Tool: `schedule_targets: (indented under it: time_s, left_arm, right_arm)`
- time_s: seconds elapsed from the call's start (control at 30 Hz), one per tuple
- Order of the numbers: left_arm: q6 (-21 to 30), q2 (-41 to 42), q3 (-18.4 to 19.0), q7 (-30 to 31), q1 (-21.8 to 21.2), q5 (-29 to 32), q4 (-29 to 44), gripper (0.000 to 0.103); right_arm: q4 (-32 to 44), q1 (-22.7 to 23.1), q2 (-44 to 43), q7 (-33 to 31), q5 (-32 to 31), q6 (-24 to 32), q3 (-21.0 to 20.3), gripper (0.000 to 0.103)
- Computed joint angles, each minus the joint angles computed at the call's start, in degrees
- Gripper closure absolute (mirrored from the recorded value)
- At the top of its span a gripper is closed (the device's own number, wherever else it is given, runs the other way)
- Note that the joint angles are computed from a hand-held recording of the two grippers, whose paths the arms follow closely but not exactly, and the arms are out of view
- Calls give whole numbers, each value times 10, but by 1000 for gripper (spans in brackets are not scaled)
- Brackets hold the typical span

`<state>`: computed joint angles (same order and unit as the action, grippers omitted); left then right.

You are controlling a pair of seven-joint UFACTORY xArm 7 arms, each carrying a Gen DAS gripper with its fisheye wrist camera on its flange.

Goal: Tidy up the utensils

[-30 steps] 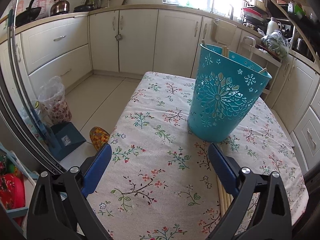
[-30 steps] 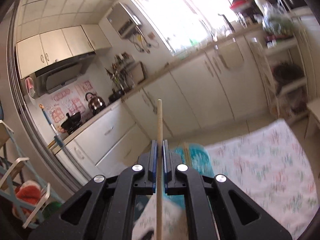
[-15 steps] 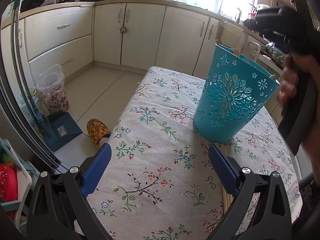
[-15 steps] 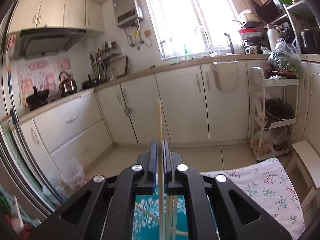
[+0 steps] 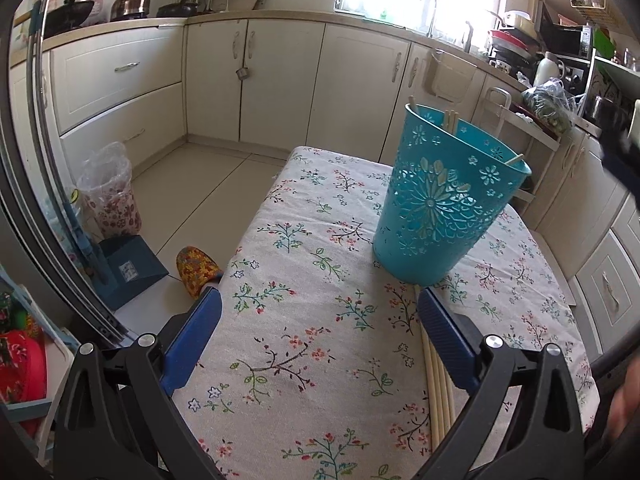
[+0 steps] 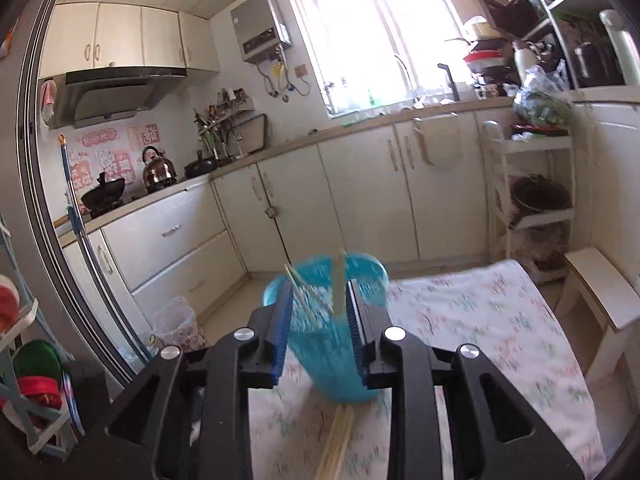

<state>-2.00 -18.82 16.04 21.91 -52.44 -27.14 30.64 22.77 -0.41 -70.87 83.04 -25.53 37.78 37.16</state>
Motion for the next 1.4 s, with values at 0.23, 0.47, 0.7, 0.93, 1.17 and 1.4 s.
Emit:
schedule_targets:
  time_s: [0.23,0.47,0.7,0.93,1.17,1.4]
  left_arm:
    - [6,-48,-56,-26,49,39,-35,8]
    - [10,-88,-70,-53,66,80,-58,8]
    - [14,-108,-61,-68,70,103,-68,8]
    - [15,-117,-53,-73,68,112,-71,8]
    - [21,-118,-47,-74,68,114,-71,8]
    - [37,-97,-57,-76,86,105,-62,8]
  right_arm:
    - [-18,118,-8,48,59,150,49,75]
    - [-25,149,11,81,39,161,33,75]
    - [-15,163,44,98,19,163,36,75]
    - [-12,176,63,113,7,168,34,75]
    - [-13,187,74,121,1,166,24,75]
    - [-38,195,167,90,36,74,-59,75]
